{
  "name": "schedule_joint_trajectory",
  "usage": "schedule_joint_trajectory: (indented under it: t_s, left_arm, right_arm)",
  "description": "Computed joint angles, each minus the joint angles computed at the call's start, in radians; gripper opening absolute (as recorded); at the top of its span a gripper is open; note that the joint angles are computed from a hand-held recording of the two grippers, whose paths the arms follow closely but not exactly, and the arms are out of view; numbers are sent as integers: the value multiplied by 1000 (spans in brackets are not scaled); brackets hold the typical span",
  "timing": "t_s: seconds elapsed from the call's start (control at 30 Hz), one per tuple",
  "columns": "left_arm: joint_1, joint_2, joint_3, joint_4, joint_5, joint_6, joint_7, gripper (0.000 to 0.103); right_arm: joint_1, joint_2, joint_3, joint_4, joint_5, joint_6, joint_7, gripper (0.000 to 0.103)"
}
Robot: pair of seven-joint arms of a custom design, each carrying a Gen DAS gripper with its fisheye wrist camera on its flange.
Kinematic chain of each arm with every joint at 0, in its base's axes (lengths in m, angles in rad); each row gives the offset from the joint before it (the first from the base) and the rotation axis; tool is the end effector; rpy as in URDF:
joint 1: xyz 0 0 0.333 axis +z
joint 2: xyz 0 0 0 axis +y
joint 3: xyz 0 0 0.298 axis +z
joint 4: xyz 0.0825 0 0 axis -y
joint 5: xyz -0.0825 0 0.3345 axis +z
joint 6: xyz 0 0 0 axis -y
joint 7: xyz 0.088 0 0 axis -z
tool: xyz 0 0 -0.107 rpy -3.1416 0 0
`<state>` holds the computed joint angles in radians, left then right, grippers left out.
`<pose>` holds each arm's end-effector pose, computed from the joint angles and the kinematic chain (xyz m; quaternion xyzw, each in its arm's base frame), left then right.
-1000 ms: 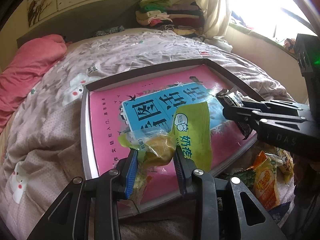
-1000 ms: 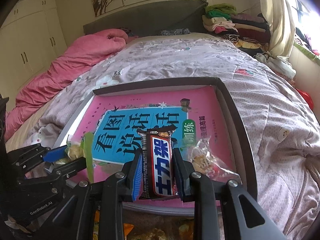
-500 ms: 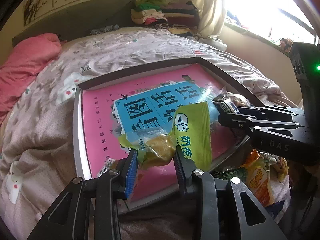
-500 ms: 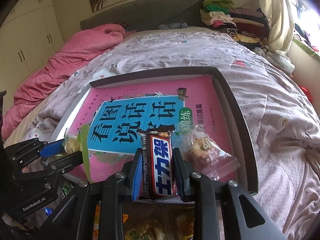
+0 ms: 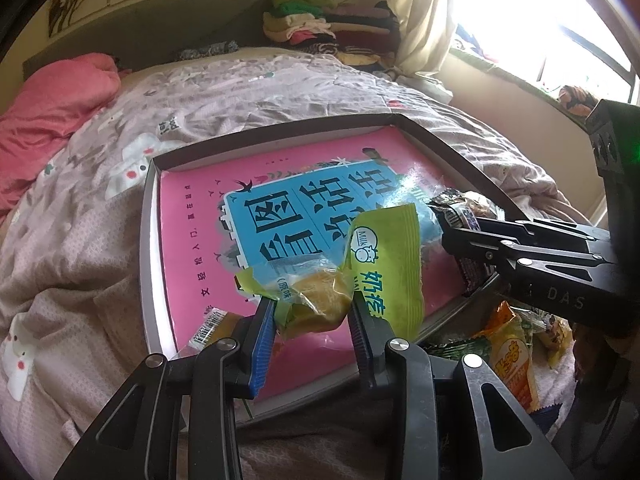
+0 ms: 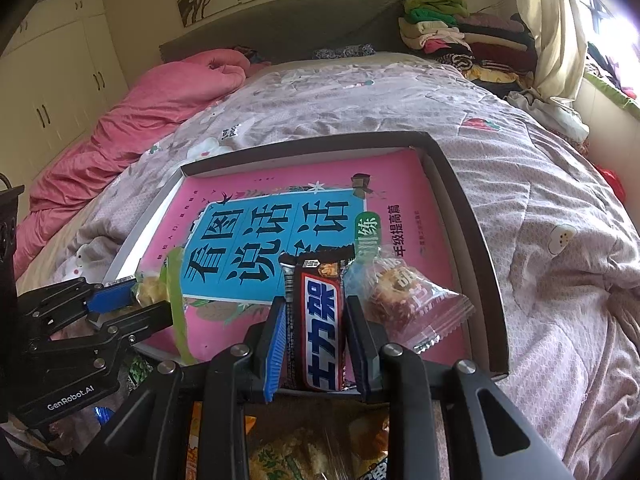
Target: Organize snacks
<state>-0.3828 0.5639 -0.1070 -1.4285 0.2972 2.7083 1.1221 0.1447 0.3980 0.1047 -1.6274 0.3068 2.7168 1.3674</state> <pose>0.6248 -0.3236 0.4570 -0.5811 0.7302 -0.3071 0.1866 0.6481 0.1423 0.4759 -0.7219 0.5932 -0.1410 0.3272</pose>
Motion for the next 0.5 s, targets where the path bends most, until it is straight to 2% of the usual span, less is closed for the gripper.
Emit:
schedule_joint_trajectory:
  t_s: [0.5]
  left_arm:
    - [10, 4, -11, 6, -32, -3, 18, 37]
  right_arm:
    - [10, 3, -9, 7, -23, 3, 26, 29]
